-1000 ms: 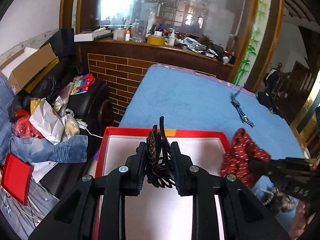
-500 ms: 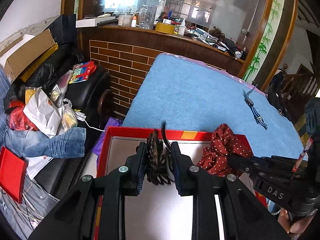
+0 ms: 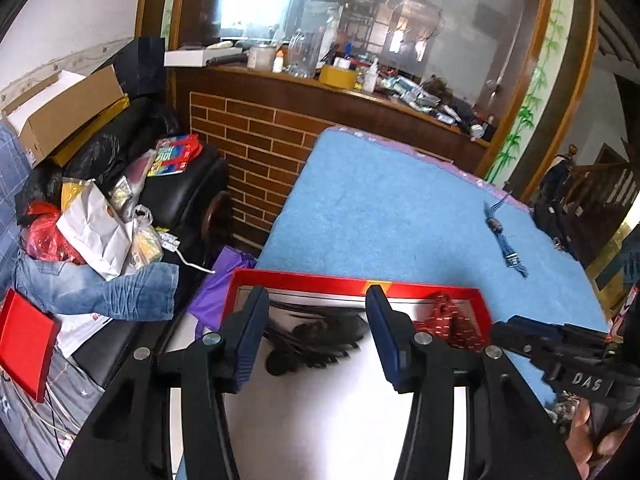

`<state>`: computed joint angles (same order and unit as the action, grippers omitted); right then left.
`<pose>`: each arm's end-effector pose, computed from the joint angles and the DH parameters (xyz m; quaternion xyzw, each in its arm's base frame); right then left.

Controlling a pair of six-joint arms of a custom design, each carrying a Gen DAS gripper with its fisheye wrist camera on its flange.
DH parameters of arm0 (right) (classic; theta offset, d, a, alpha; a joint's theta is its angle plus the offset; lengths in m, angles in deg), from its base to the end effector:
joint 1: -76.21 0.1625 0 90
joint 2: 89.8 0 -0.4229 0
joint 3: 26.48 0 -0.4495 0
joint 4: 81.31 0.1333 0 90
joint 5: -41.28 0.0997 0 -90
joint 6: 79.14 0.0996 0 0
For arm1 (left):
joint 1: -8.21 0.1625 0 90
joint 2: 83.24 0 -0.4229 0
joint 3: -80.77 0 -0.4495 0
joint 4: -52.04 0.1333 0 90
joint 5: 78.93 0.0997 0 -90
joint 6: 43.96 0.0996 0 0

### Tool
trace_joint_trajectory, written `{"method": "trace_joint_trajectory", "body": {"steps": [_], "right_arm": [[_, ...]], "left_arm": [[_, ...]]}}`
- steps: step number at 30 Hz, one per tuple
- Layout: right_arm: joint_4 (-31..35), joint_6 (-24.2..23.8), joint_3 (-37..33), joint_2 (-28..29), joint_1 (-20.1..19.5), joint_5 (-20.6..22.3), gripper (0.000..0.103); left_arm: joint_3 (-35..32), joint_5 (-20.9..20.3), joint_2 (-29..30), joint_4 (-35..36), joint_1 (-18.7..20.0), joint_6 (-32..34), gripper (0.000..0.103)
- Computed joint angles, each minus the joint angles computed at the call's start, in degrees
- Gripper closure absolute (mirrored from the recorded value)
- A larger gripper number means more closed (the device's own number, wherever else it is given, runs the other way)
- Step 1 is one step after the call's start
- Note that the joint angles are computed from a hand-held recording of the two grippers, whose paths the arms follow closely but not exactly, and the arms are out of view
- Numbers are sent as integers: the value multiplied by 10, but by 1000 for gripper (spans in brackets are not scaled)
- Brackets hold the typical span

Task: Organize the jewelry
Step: 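Carry both items into the red-rimmed tray and open both tools, then grasp grey sheer scrunchie with left tool while right tool grasps white polka-dot scrunchie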

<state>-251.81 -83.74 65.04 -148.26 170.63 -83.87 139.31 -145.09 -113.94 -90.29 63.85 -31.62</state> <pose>0.1316 -0.7173 0.2961 -0.0525 -0.8796 0.3831 0.2770 -0.3588 -0.8323 0.1269 0.3388 0.8952 -0.2422 0.1585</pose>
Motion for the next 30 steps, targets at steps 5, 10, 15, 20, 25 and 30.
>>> {"method": "trace_joint_trajectory", "body": {"steps": [5, 10, 15, 20, 25, 30], "right_arm": [[-32, 8, 64, -57, 6, 23, 56], [-75, 4, 167, -146, 12, 28, 56], [-128, 7, 273, -233, 8, 21, 56], [-195, 11, 379, -316, -6, 0, 55], [-216, 36, 458, -389, -43, 16, 55], [-216, 56, 503, -449, -89, 54, 55]], "left_arm": [[45, -11, -33, -15, -14, 0, 54], [129, -29, -83, -42, -39, 12, 54], [219, -65, -126, -59, -68, 28, 53], [294, -110, -155, -52, -97, 35, 53], [340, -143, -162, -39, -122, 73, 46], [385, -142, -160, -55, -152, 122, 22]]}}
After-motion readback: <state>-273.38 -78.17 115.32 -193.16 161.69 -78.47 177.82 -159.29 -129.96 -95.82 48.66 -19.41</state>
